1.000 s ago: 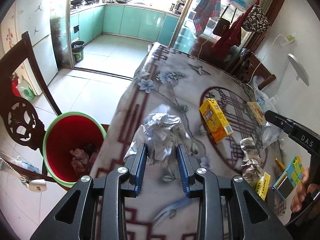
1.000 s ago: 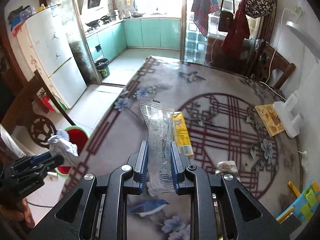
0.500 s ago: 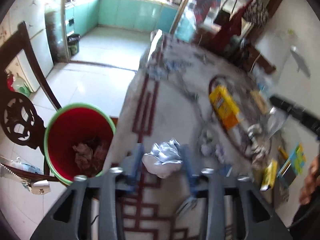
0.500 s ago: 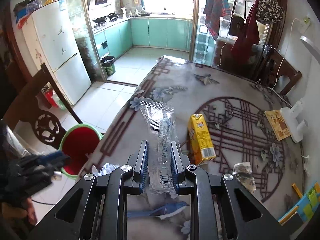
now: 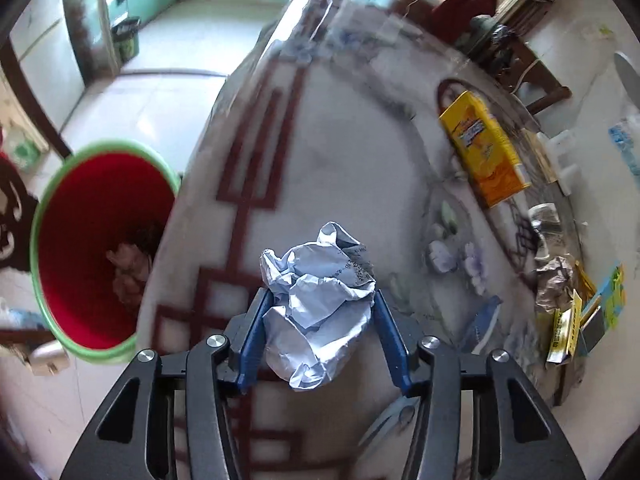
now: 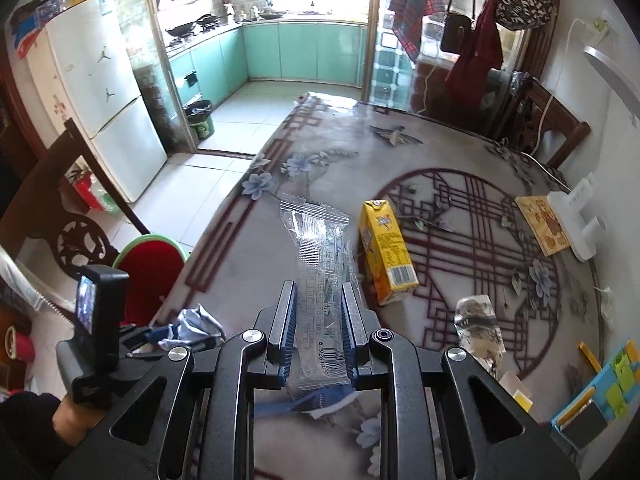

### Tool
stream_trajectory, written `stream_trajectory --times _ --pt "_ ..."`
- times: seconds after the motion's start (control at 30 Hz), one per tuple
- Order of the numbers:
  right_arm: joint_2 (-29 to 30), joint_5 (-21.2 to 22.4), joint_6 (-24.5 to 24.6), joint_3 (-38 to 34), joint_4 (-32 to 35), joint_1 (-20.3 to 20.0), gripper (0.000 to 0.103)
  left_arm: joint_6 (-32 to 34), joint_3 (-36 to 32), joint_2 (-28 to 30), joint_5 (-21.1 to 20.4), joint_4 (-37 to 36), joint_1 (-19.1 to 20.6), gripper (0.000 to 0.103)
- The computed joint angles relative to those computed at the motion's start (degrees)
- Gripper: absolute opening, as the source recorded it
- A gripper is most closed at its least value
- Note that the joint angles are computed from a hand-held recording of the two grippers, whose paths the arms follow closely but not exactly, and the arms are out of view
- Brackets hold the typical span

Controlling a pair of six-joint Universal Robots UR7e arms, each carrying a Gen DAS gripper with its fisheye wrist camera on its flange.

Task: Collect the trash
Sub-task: 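Carry both items over the red bin and open both tools to drop them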

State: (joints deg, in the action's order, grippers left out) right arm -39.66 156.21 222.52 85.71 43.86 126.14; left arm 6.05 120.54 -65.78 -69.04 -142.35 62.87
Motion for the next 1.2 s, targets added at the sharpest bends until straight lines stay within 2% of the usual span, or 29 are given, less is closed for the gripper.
stream_trajectory --times 0.13,0.23,0.4,0.53,0.73,1.2 --pt "-0.3 -0.1 0.1 0.2 -0.4 0.0 0.020 1.1 1.0 -3.5 -0.1 -3.2 -2.4 0.049" --pt "-0.3 -0.5 -2.6 -0.4 -2.2 -0.2 0.020 1.7 1.1 -5.9 2.0 -5.1 -4.5 0.049" --pt "0.2 -1.9 -8.9 -2.2 -6.0 -0.7 0.020 2.3 0.4 -9.1 5.3 -6.3 -5.7 0.050" --pt "1.2 -3.5 -13.6 -4.2 -8.0 -1.1 0.020 2.2 -0.8 -11.0 6.7 -6.4 -5.1 0.050" --pt "3.5 -5.6 -18.0 -7.8 -8.9 -1.4 0.020 3.2 -2.2 -12.8 8.5 -6.6 -3.4 0.050" --pt "8.5 -8.0 -20.4 -14.9 -6.8 -2.0 0.020 4.6 -6.2 -11.0 9.9 -6.4 1.4 0.050"
